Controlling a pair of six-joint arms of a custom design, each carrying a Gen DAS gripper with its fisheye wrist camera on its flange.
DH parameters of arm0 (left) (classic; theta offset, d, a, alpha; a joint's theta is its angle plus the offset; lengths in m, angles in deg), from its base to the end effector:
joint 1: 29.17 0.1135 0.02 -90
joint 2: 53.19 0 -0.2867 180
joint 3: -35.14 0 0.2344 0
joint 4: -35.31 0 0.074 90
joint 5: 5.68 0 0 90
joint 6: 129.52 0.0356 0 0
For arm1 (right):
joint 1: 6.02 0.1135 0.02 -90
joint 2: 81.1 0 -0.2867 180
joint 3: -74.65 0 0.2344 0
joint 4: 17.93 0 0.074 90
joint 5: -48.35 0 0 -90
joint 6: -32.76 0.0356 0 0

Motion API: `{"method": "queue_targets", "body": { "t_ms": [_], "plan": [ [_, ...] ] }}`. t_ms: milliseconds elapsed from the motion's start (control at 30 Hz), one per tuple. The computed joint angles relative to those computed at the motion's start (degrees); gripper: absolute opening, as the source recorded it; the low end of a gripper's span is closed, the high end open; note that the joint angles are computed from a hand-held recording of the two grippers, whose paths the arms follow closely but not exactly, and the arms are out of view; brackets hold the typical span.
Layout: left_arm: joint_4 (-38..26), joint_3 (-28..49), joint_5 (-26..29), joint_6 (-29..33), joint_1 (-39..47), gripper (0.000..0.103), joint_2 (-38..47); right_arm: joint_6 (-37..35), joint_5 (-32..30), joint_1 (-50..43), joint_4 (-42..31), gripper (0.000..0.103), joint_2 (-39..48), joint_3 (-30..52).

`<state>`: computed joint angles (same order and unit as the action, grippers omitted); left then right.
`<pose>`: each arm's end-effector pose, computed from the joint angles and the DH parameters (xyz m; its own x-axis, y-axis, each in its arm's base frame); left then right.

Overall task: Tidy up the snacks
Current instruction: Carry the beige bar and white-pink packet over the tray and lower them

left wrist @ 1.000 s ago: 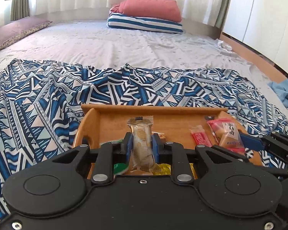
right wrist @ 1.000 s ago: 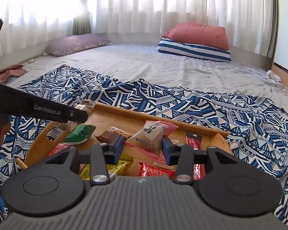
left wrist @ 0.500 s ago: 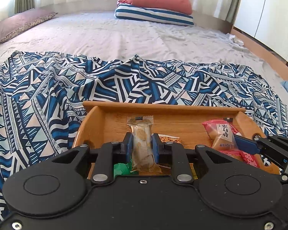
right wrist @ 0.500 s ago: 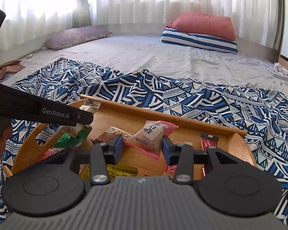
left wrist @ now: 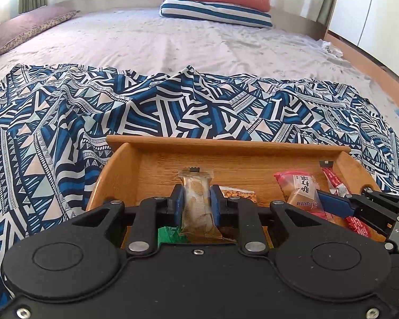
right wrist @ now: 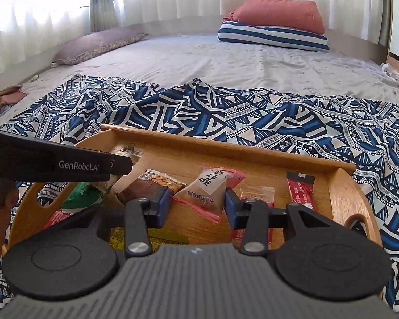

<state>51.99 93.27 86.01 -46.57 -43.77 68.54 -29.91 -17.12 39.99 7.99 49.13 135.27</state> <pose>0.3383 -0.0892 0.0674 -0.7348 0.0646 -0.6752 0.1826 0.9775 -0.1052 0.2633 0.2514 0.0392 -0.6310 -0.0522 -0.7740 -0.1760 0.9814 0.0772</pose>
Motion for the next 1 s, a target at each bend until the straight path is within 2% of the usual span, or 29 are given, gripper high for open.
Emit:
{"method": "queue_targets", "body": {
  "t_ms": [1000],
  "plan": [
    [-0.8, 3.7, 0.3, -0.6, 0.2, 0.02, 4.1, 0.4, -1.8, -1.2, -0.7, 0.051, 3.1, 2.5]
  ]
}}
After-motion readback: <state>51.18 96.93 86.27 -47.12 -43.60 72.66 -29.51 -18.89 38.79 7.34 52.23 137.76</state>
